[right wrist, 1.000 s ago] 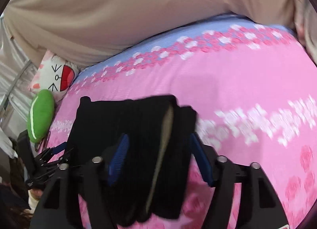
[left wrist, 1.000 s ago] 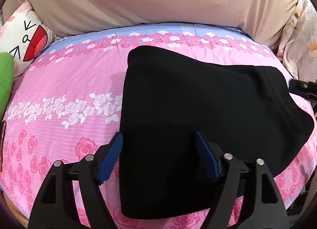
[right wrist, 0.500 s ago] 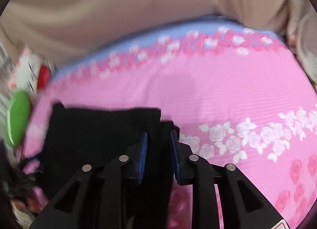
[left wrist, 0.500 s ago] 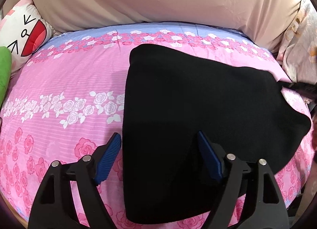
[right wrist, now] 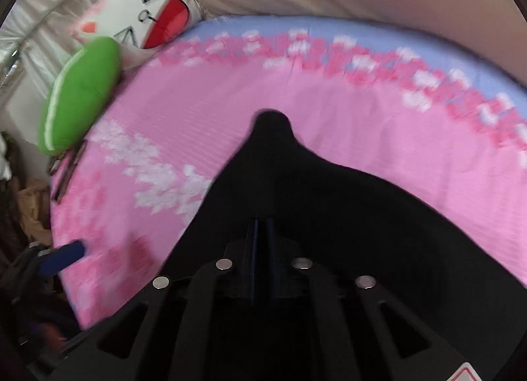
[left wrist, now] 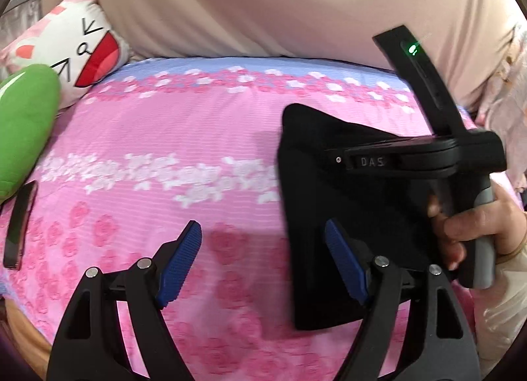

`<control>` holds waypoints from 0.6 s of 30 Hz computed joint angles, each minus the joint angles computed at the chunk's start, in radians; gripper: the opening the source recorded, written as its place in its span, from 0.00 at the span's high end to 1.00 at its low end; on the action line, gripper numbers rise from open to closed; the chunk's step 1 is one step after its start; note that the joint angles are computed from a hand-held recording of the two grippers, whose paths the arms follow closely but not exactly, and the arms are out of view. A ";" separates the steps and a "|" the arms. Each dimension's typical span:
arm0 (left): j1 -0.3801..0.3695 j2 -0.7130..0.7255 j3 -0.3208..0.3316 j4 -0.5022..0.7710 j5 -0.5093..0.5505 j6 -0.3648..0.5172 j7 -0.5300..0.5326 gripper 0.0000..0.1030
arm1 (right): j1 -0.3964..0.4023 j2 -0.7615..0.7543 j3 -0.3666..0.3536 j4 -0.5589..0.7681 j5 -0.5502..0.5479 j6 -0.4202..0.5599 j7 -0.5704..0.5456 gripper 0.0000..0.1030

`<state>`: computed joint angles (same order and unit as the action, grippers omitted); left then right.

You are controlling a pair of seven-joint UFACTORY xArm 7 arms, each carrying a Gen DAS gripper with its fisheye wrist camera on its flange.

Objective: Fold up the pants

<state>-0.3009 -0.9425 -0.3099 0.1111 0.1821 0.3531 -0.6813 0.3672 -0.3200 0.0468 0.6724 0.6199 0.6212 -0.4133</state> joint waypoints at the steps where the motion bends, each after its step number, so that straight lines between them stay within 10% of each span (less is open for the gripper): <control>1: 0.006 -0.006 0.005 -0.002 0.002 0.006 0.003 0.27 | -0.001 -0.010 0.003 -0.002 -0.003 0.003 0.009 0.98; 18: 0.033 0.128 -0.045 0.069 -0.003 -0.040 -0.030 0.27 | -0.321 -0.582 -0.165 -0.345 -0.366 0.153 0.227 1.00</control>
